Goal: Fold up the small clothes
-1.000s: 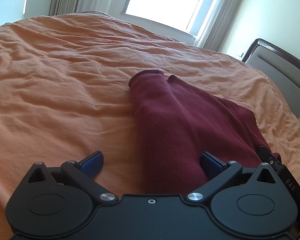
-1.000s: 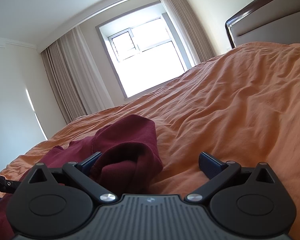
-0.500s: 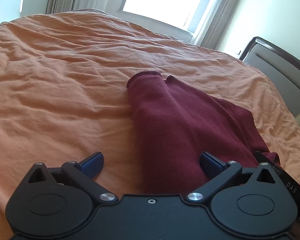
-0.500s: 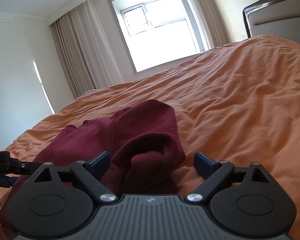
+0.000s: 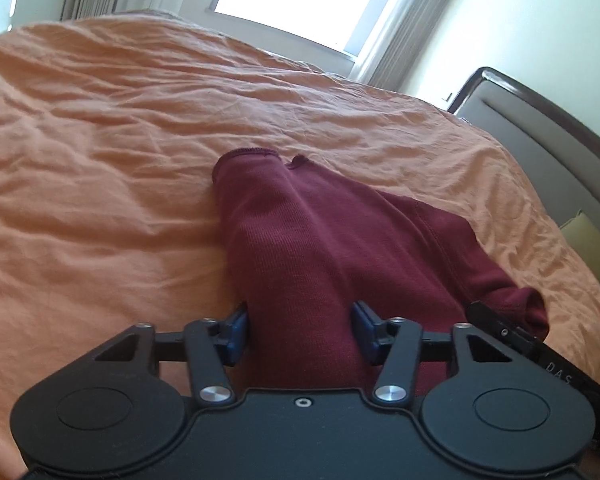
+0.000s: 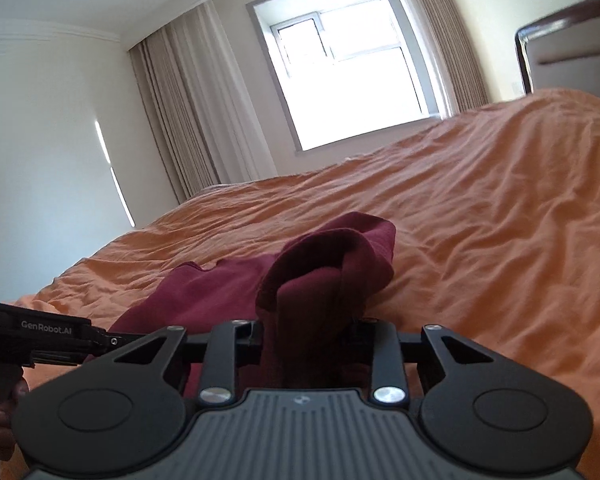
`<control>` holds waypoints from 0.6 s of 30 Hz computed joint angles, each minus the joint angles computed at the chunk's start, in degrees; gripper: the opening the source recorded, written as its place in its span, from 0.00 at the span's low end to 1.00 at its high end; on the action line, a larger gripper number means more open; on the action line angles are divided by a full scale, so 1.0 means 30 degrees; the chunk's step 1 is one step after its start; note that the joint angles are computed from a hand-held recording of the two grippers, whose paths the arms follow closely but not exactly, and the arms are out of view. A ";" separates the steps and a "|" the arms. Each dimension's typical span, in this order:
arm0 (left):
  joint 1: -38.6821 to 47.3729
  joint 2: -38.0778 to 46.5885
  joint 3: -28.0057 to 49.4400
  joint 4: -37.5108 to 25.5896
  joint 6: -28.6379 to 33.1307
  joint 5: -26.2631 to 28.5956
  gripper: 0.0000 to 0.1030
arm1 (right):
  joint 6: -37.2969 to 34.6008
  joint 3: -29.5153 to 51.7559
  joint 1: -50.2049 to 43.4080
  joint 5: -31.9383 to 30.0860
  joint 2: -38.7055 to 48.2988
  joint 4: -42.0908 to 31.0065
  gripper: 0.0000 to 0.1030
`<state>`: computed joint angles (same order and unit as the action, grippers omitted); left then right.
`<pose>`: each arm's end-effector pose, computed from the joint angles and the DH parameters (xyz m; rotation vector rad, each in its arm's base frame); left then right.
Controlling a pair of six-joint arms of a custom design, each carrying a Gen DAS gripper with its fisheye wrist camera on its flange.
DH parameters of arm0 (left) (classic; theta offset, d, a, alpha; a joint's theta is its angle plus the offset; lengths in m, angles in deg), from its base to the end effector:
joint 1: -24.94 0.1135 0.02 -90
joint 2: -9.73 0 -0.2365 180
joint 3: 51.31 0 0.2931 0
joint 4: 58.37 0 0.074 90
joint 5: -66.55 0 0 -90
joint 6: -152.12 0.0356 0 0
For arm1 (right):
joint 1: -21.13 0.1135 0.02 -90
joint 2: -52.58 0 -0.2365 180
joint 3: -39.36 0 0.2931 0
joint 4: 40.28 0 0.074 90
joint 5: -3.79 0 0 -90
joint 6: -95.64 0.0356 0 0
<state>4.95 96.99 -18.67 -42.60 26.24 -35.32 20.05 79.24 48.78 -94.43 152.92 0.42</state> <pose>0.2498 -0.0831 0.0425 -0.4211 2.2087 -0.2972 0.2720 0.1483 0.0542 -0.3245 1.9361 0.6264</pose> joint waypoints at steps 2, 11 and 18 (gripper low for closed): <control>-0.0316 -0.0466 -0.0029 -0.0341 0.0199 -0.0615 0.34 | -0.0741 -0.0096 0.0942 0.0801 -0.0579 0.0399 0.29; 0.0756 -0.8792 -0.2509 -0.4050 0.3785 -0.2701 0.27 | -0.1776 0.3745 0.4701 0.2622 0.1321 0.1035 0.29; 0.5348 -1.6111 -0.4438 -0.8451 0.5949 -0.1448 0.28 | 0.0513 0.8420 0.5957 0.2299 0.4961 -0.1672 0.29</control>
